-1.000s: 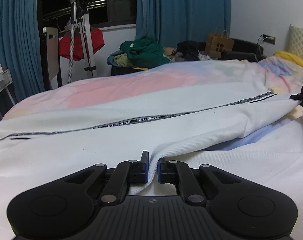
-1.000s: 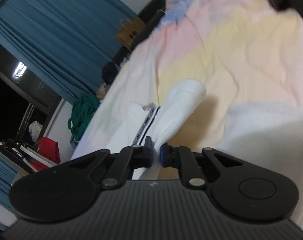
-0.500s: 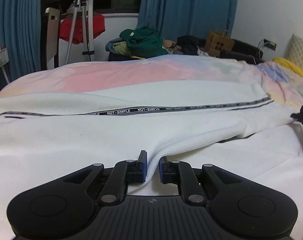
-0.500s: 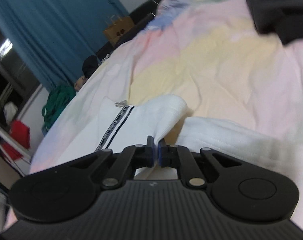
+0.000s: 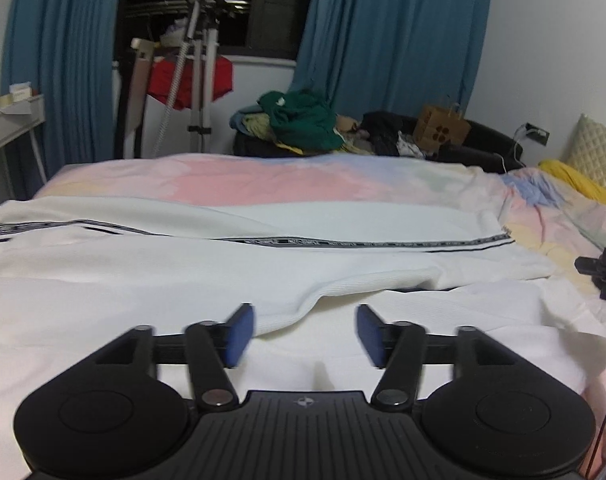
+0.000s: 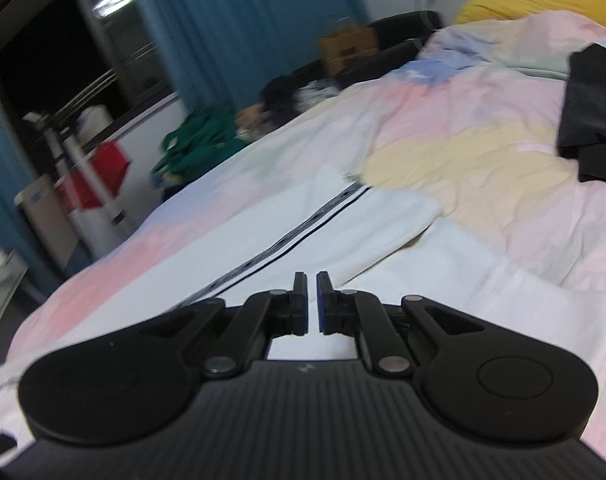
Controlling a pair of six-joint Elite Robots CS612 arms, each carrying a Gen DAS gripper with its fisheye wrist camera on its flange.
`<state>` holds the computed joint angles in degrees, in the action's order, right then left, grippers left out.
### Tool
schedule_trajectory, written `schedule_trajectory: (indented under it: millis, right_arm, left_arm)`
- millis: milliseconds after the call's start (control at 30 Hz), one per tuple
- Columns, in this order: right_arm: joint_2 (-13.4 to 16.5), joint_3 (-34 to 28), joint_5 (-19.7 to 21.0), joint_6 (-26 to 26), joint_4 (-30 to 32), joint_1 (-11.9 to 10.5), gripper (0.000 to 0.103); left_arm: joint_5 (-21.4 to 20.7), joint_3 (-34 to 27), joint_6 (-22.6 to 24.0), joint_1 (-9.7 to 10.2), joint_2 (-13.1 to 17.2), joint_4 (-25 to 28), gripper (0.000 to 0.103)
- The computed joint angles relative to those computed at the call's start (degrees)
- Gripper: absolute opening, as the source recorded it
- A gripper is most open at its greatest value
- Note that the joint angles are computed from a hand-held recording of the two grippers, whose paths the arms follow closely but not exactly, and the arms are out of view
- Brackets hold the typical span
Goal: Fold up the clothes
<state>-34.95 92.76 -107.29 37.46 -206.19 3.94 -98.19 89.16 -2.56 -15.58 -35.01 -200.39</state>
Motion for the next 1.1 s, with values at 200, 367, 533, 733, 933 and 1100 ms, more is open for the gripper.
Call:
schedule_trajectory:
  millis: [200,367,533,733,933,1100]
  right_arm:
    - [-1.4,2.0,-1.0,-3.9,-1.9,1.2,0.009]
    - [-1.5,2.0,-1.0,-3.7,-0.9,1.0,0.01]
    - [-1.4,2.1,-1.5,-2.8,-0.9,0.9,0.057]
    - [-1.2,2.4,-4.3,3.0,-0.7,0.5,0.064]
    - [-1.9,3.7,-21.2,12.4,5.2,1.4,0.064]
    - [-3.5,8.3,-26.1,30.3,7.7,0.4,0.065]
  left_arm:
    - [3.3,7.6,-6.5,2.39,-4.0,-2.1,0.086]
    - [6.3,10.8,-17.7,6.03,-7.1,3.5,0.088]
    - [8.2,12.4,-27.1,9.74,-9.2,6.3,0.088]
    - [3.9,13.6,-41.3,14.99,-8.9,3.3,0.088]
    - [2.9,13.6,-54.3,17.67,-7.4,0.6,0.088]
    - [-4.9,10.0,-56.4,19.03,-4.8,3.1,0.074]
